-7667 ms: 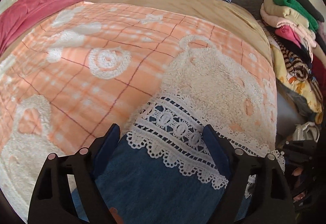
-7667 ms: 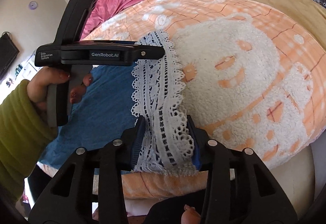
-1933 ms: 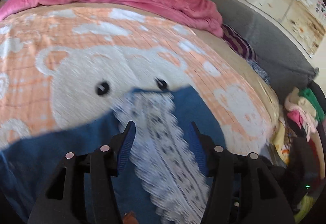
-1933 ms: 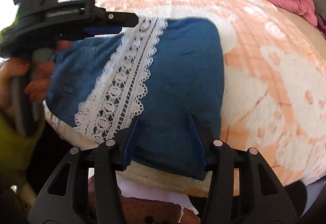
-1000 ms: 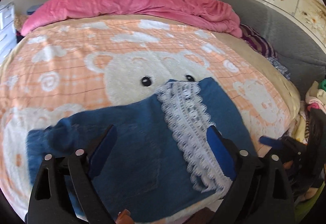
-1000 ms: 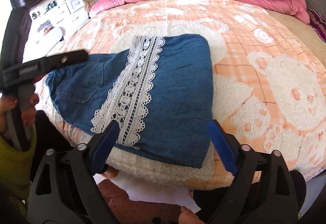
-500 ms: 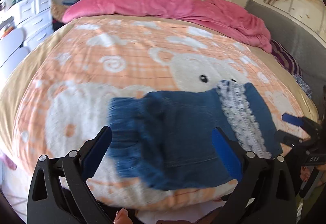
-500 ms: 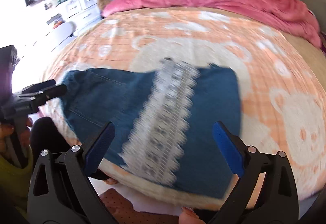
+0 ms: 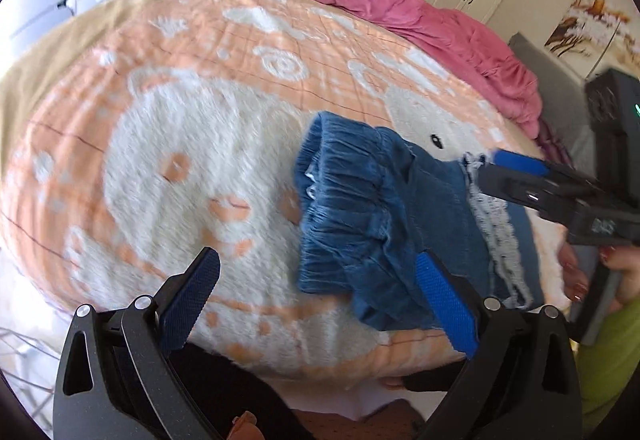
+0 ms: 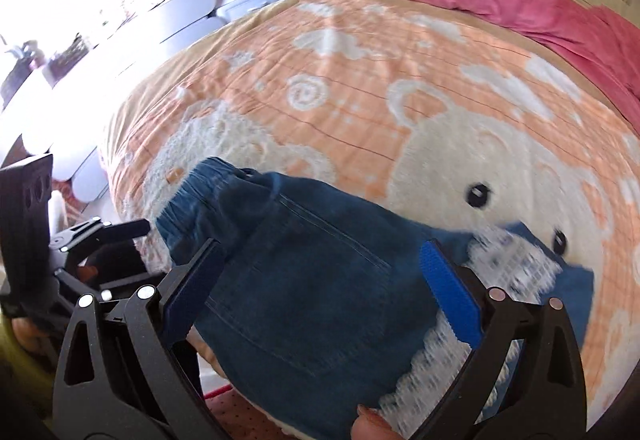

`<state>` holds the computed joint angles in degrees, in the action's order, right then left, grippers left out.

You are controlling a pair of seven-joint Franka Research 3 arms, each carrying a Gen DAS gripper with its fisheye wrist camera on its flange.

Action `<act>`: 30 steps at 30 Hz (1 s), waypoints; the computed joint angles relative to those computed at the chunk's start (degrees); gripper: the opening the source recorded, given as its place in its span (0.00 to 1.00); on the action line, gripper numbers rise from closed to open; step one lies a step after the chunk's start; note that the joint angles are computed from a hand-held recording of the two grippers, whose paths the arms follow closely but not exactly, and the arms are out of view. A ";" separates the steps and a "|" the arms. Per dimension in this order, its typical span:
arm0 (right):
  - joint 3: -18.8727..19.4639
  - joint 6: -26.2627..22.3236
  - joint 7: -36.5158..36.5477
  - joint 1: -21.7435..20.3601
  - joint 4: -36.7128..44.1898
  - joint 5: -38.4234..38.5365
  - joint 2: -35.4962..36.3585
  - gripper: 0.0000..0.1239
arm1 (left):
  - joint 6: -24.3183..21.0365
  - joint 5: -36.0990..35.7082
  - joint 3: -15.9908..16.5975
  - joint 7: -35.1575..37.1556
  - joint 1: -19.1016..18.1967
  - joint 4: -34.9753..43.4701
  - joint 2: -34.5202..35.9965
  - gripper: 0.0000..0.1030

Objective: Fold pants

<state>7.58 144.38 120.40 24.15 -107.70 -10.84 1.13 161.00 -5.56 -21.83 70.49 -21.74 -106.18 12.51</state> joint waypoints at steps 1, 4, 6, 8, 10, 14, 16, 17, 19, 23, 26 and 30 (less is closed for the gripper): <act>0.15 -0.31 -2.10 0.08 2.28 1.02 1.87 0.75 | 0.66 -2.39 -1.26 2.06 0.86 -0.10 0.36 0.94; 0.20 -2.46 -8.75 0.37 8.55 5.95 6.68 0.75 | 2.15 -7.62 -3.89 6.62 2.43 -0.11 1.31 0.67; 0.19 -4.21 -12.79 0.69 12.33 9.42 9.46 0.75 | 1.88 -10.01 -4.91 8.65 2.91 0.37 2.05 0.55; 0.39 -6.57 -17.26 0.82 16.77 12.92 12.72 0.75 | 1.57 -10.60 -4.80 9.06 2.52 0.84 2.77 0.55; 0.01 -9.10 -19.43 1.43 20.99 14.34 15.83 0.75 | 1.99 -11.88 -5.20 9.93 2.81 0.87 3.15 0.54; 0.35 -14.27 -24.46 1.40 27.92 19.79 21.33 0.74 | 2.34 -12.03 -4.93 10.16 2.44 0.93 3.47 0.54; -0.16 -15.97 -25.18 2.10 29.50 20.27 23.38 0.57 | 2.38 -11.54 -4.70 9.77 2.20 0.94 3.61 0.54; -0.65 -16.16 -24.73 2.65 29.39 19.91 24.03 0.50 | 2.42 -11.73 -4.83 9.84 2.33 0.91 3.64 0.54; -1.02 -11.96 -24.66 3.12 25.83 20.28 22.76 0.42 | 2.33 -12.45 -5.22 10.01 2.72 1.55 4.47 0.55; 0.09 -5.34 -26.81 1.22 17.98 25.95 17.06 0.23 | 3.39 -18.21 -8.61 14.22 5.60 1.39 4.89 0.67; 1.67 -0.94 -32.56 -1.66 11.67 34.83 11.85 0.22 | 3.64 -19.64 -8.97 15.63 5.39 1.58 4.73 0.85; 1.89 3.32 -40.43 -3.57 4.01 45.60 4.91 0.22 | 2.73 -19.12 -8.37 14.91 4.19 2.77 4.99 0.92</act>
<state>9.47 147.70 79.96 20.58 -103.69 34.76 6.04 163.74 -24.68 -30.20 85.40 -17.56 -103.41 17.51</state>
